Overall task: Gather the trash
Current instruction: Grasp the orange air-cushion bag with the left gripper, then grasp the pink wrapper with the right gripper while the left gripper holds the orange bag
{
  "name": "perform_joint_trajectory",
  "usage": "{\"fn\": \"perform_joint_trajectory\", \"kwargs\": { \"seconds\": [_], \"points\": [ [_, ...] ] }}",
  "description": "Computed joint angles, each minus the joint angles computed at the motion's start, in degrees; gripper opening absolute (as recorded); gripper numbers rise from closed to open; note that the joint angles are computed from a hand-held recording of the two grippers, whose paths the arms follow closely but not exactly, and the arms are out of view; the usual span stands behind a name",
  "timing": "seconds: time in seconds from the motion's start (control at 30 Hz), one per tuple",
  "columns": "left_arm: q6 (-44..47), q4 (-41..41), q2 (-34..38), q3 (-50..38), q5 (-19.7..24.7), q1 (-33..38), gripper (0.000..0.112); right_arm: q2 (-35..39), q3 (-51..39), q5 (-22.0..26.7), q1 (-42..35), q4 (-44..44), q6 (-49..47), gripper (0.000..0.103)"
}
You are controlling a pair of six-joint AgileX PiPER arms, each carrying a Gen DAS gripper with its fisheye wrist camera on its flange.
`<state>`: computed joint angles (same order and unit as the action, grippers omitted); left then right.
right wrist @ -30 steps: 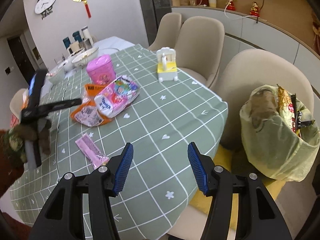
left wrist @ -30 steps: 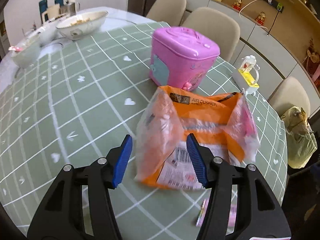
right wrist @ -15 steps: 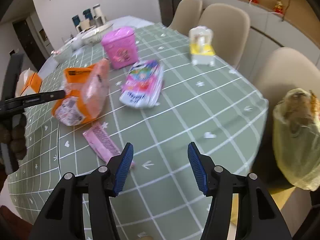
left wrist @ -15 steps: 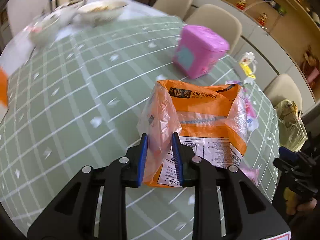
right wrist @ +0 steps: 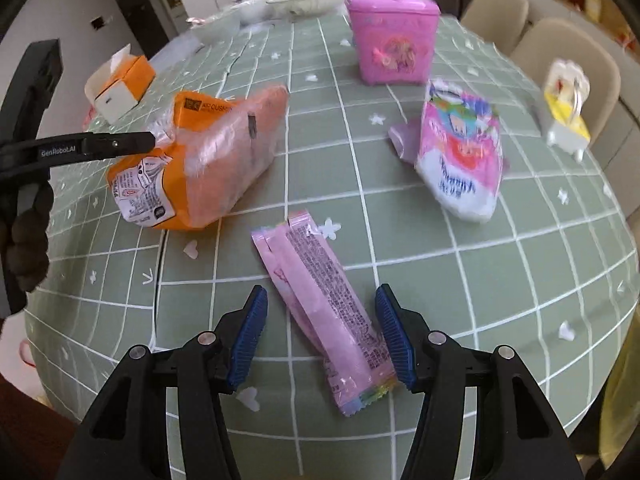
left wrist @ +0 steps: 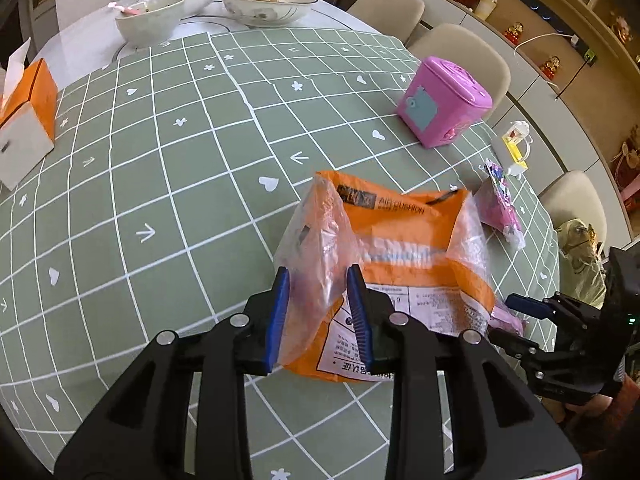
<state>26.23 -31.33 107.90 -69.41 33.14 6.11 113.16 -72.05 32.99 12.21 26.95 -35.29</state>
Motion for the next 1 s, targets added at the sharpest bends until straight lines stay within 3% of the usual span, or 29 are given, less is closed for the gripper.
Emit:
{"fn": "perform_joint_trajectory", "kwargs": {
  "seconds": [0.13, 0.2, 0.57, 0.8, 1.0],
  "points": [
    [2.4, -2.4, 0.1, 0.6, 0.4, 0.1, 0.028, -1.1, 1.6, -2.2, -0.1, -7.1, 8.1, 0.041],
    [2.6, -2.7, 0.1, 1.0, 0.1, -0.4, 0.028, -2.3, 4.0, -3.3, -2.2, -5.1, 7.3, 0.037],
    [2.3, -3.0, 0.5, 1.0, -0.1, -2.2, 0.030, -2.7, 4.7, 0.0, -4.9, 5.2, -0.7, 0.037],
    [1.9, -2.7, 0.4, 1.4, 0.1, -1.8, 0.034, 0.5, -1.6, 1.8, -1.5, -1.2, 3.0, 0.037],
    [2.5, -3.2, -0.1, 1.4, 0.5, -1.0, 0.035, 2.3, -3.8, 1.4, 0.6, -1.3, 0.3, 0.037]
  ]
}}
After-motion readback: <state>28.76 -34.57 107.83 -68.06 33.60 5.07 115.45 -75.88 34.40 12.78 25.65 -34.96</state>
